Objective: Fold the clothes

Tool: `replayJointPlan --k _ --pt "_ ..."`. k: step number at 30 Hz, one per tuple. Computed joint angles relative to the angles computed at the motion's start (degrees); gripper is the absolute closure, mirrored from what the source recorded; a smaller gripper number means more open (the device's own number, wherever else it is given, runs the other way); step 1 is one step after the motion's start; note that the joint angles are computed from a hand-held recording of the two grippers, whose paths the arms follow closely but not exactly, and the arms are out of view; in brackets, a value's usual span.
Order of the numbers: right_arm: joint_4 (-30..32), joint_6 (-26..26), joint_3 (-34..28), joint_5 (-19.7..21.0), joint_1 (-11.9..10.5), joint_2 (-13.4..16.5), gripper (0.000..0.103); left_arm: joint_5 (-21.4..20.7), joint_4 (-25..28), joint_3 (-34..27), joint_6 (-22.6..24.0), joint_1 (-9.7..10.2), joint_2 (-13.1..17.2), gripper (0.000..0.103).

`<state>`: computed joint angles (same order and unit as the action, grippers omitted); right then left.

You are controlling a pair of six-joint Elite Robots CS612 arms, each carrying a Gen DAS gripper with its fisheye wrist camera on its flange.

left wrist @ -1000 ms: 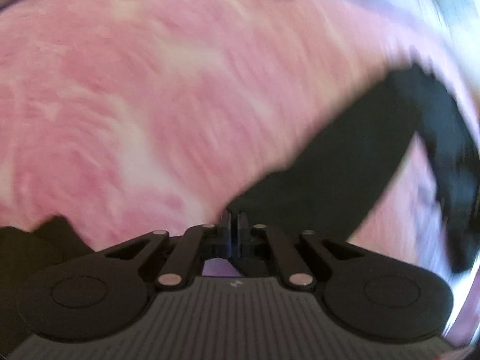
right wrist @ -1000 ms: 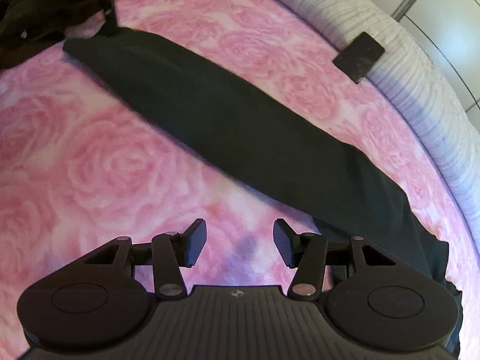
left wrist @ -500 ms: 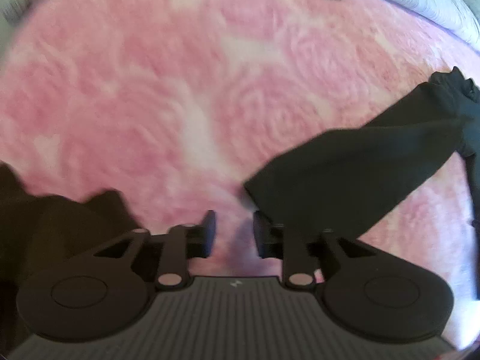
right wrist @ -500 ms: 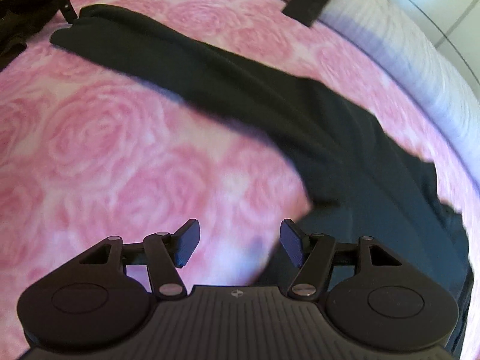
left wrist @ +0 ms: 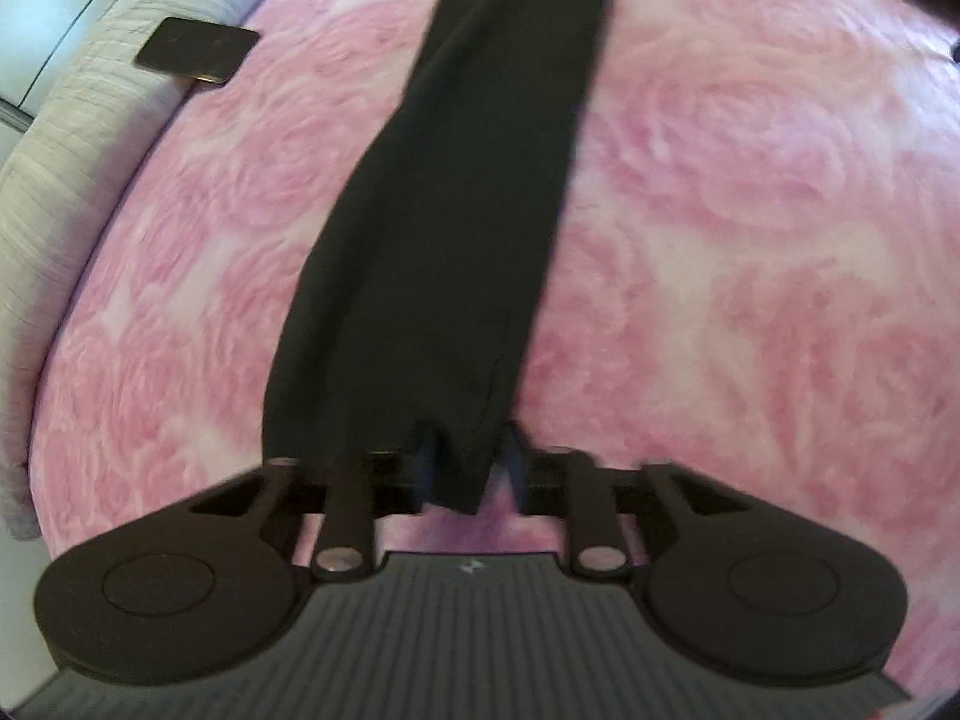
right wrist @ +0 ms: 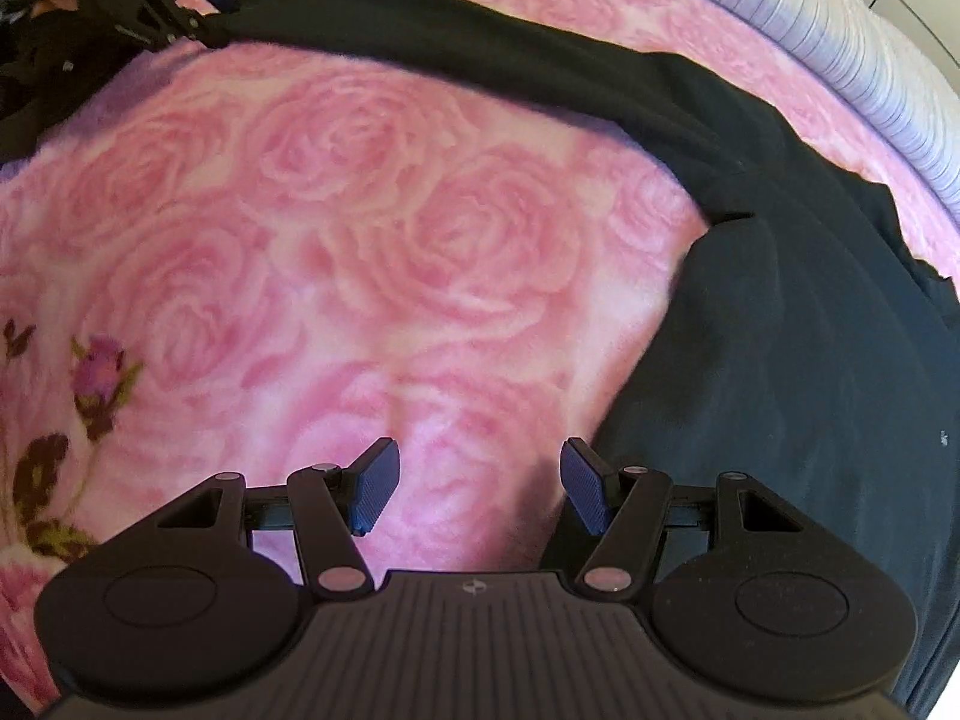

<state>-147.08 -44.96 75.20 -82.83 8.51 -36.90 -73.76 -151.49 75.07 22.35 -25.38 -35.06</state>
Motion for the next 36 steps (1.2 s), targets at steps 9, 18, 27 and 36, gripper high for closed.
replayJointPlan --k 9,18,27,36 --pt "-1.62 1.62 1.01 -1.98 -0.62 -1.01 0.041 -2.86 3.78 4.74 -2.26 -0.59 -5.07 0.091" --pt "1.01 4.62 3.67 -1.98 -1.79 -3.64 0.039 0.6 10.52 4.38 -10.83 -1.16 -6.31 0.084" --pt "-5.29 18.67 6.29 -5.99 -7.43 -6.63 0.039 -4.55 9.43 -3.27 -17.82 -5.88 -4.49 0.073" --pt "-9.47 14.92 2.56 -8.84 -18.05 -2.32 0.039 -5.63 21.85 -26.62 -26.19 -14.37 7.14 0.066"
